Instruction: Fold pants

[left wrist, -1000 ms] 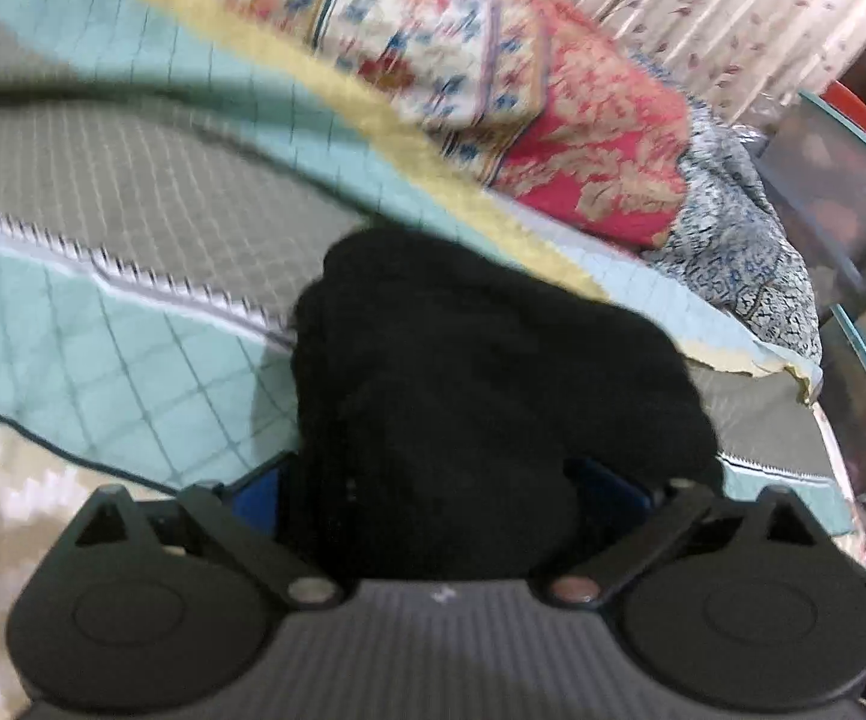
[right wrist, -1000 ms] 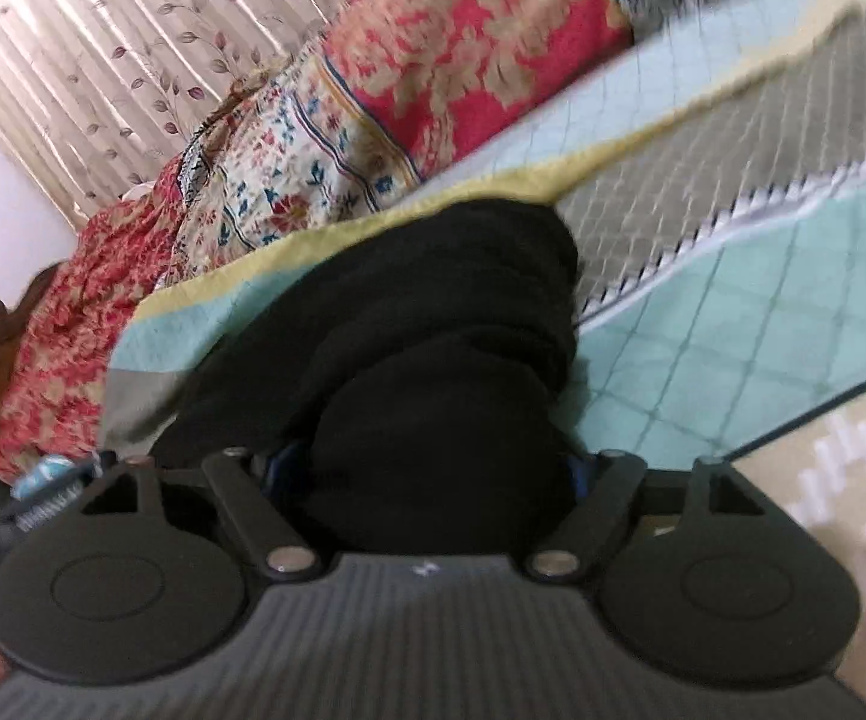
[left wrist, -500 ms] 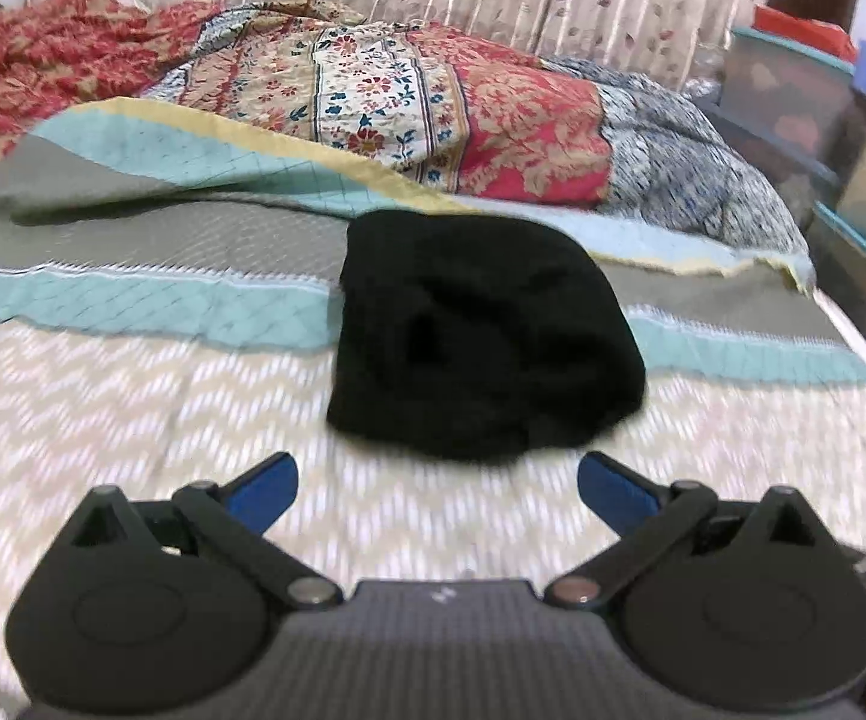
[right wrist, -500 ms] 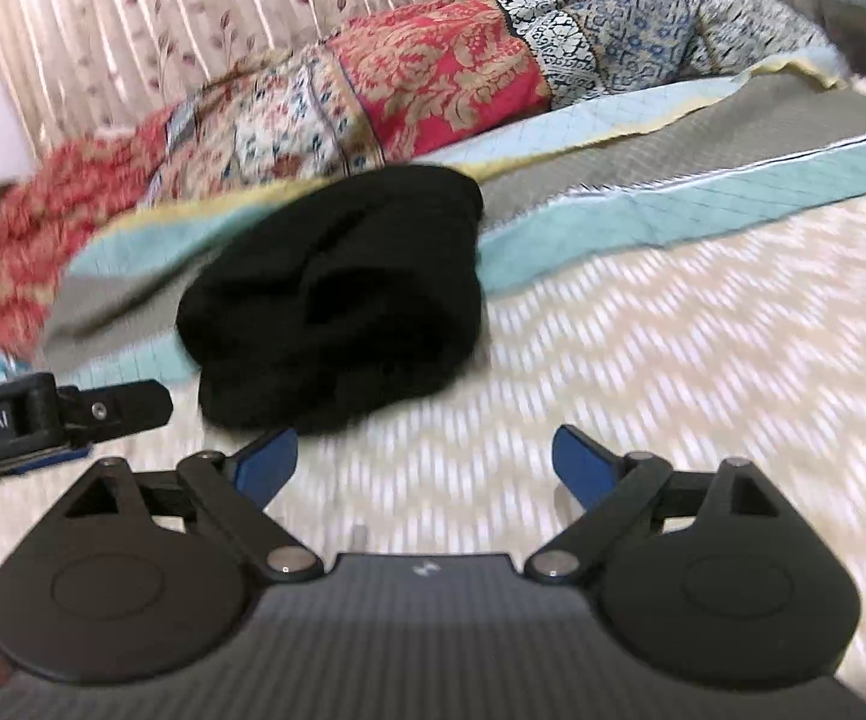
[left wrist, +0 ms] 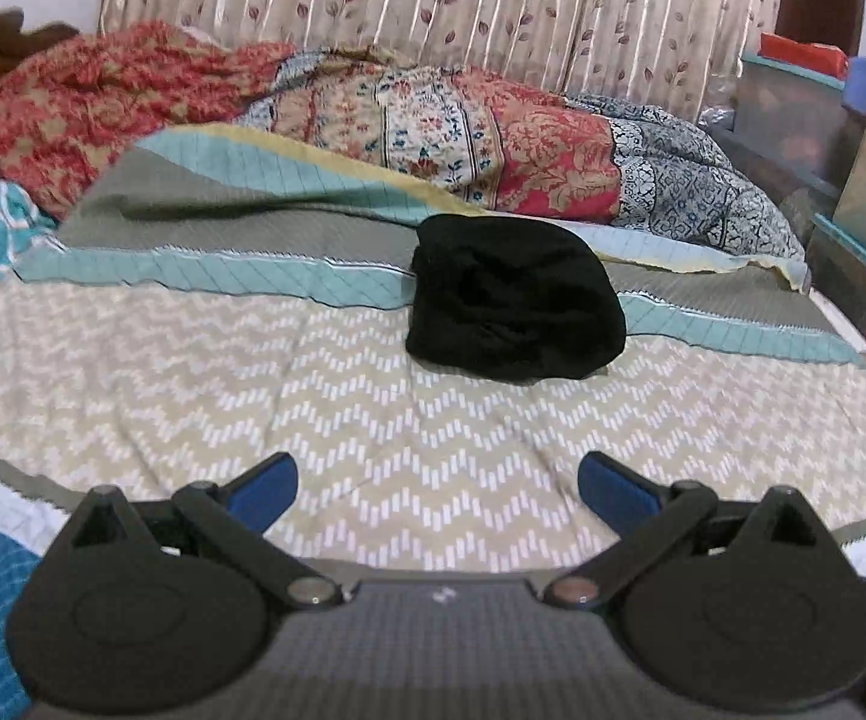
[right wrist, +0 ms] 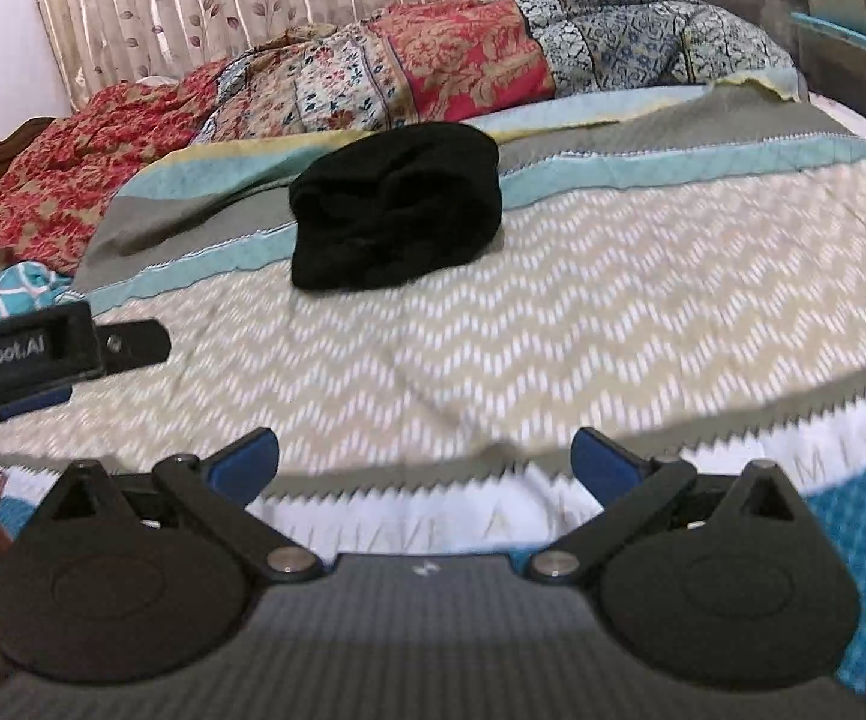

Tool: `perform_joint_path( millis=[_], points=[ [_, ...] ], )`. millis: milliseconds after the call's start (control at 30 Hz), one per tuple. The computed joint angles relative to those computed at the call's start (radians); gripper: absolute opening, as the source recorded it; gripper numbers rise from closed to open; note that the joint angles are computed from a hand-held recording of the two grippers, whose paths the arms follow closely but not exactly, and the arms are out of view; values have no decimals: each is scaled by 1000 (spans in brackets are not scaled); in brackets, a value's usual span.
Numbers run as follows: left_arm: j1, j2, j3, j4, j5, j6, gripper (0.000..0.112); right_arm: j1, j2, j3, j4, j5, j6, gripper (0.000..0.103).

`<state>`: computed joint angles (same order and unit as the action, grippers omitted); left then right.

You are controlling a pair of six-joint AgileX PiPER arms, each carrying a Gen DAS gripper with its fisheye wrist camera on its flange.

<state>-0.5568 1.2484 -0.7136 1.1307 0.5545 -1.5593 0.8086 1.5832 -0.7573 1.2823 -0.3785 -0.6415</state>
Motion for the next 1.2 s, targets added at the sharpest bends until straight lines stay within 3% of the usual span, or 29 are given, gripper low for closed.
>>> perform_joint_path(
  millis=[100,200,467,1200],
  points=[
    [-53,-7,-16,-52,74,79,103,51,-36,44,33,-65,-2,103],
    [-90,0,-36,-97,133,123,103,60,-57,55,75,-58,-21,103],
    [-188,13,-21,-53,261,58,103,89,-56,70,85,-39,19,103],
    [-188,46,-23,-92,336,111,103,107,-69,83,56,-51,46,103]
  ],
)
